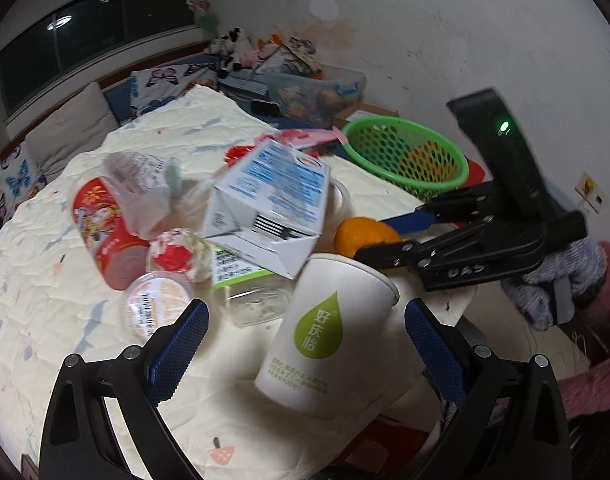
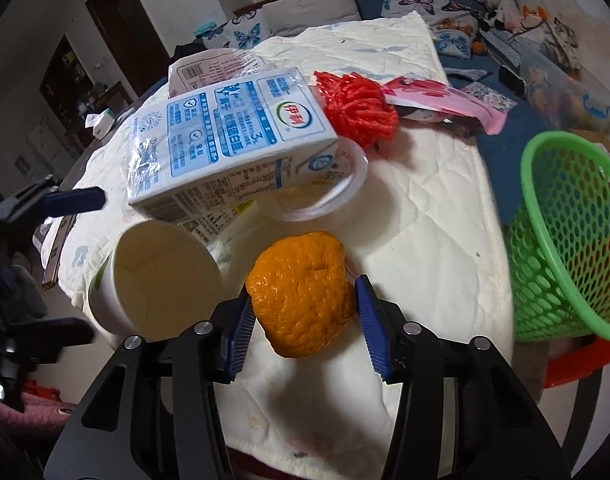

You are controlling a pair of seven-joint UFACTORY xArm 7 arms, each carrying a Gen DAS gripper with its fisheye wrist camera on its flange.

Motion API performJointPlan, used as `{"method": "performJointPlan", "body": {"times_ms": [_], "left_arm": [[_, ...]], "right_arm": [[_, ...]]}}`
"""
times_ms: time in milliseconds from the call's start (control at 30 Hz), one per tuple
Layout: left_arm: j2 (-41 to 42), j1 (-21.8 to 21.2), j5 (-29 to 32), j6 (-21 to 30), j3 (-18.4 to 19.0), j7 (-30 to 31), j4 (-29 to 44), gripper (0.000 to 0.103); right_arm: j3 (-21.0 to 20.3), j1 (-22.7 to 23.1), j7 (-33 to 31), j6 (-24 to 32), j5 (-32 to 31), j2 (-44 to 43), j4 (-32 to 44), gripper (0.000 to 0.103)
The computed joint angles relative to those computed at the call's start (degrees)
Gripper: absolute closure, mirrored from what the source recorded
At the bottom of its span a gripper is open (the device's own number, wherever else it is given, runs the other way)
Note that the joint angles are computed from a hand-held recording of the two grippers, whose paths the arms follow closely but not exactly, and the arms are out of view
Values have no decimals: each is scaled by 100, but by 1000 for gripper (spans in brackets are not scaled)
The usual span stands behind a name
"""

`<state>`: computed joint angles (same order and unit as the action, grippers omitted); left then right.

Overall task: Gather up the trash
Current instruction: 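Drop the orange peel in the green basket with right tool while left grasps paper cup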

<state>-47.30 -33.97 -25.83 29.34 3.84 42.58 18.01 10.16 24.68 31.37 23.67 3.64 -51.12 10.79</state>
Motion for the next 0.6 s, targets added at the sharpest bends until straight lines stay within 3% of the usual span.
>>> {"method": "performJointPlan", "body": {"times_ms": [67, 200, 533, 600], "left_arm": [[119, -81, -16, -82, 37, 106, -4, 9], [459, -258, -154, -97, 169, 285, 119, 20], [501, -270, -272, -239, 7, 544, -7, 25], [426, -280, -291, -215, 31, 558, -57, 33]], "right_arm": [[46, 1, 103, 125, 19, -227, -80, 55], [163, -15, 331, 387, -14, -651, -189, 55], [334, -14, 763, 913, -171, -1348, -297, 55], [353, -4, 833, 960, -191, -1417, -325, 55]]}}
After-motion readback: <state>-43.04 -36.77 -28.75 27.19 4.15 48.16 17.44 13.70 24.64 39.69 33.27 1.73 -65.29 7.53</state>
